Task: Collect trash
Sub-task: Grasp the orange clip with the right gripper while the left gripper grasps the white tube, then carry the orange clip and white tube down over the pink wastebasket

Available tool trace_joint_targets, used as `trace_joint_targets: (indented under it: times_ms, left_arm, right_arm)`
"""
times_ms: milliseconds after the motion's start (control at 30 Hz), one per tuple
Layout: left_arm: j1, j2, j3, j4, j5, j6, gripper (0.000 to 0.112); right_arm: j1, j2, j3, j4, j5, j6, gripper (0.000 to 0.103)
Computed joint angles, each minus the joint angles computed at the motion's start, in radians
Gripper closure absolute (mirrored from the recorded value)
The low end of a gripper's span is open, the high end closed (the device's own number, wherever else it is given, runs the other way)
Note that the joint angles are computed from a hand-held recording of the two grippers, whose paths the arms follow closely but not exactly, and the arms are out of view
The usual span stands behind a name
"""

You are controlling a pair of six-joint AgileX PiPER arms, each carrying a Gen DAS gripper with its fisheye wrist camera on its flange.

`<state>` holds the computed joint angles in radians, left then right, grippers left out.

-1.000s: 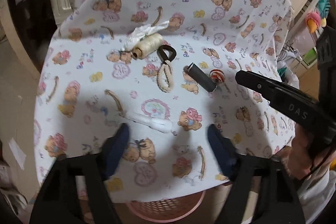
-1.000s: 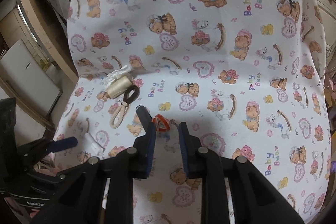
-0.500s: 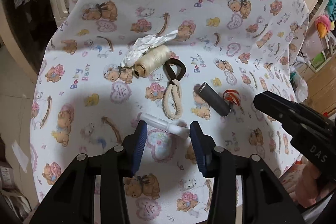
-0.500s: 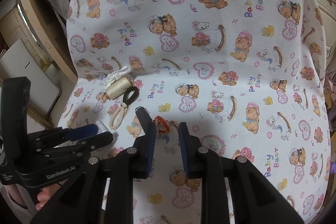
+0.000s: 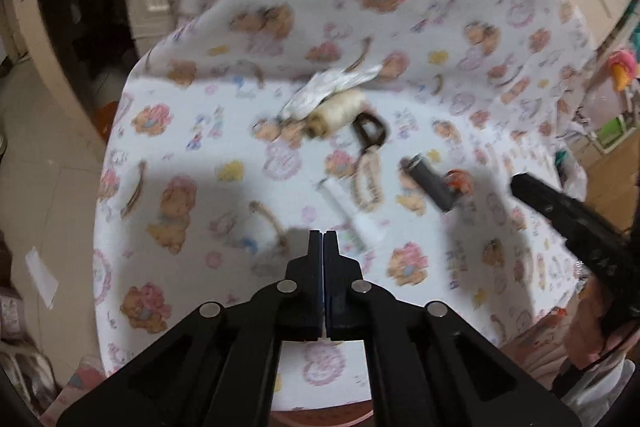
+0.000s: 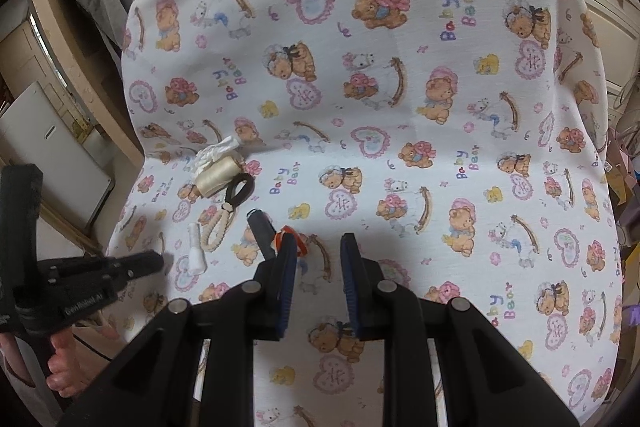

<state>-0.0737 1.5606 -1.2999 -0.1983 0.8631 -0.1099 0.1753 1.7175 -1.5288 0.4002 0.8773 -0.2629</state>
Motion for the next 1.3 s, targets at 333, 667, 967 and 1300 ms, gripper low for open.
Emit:
trace_joint_targets:
  times_ms: [333, 667, 967, 1300]
  left_arm:
    - [-0.179, 0.113, -0.088, 0.223, -0.023, -0.17, 0.068]
    - [-0.118, 0.067, -0.049, 0.209, -0.008, -0.14, 0.093]
    - [-0.045, -0.021, -0.015, 0.049, 0.015, 0.031, 0.093]
    - [-0.081, -0.049, 0.0, 0.093, 0.013, 0.002, 0.093]
  right_arm:
    - [0.011, 0.005, -0.002, -0.001, -0.011, 0.01, 0.082]
    - [0.044, 0.055, -0.055, 0.034, 0.028, -0.036, 0.077]
    - [0.103, 0.102, -0.063, -0.058, -0.024, 0.065, 0.086]
    - [0.07, 0.021, 0.016, -0.006, -0.089, 0.01, 0.094]
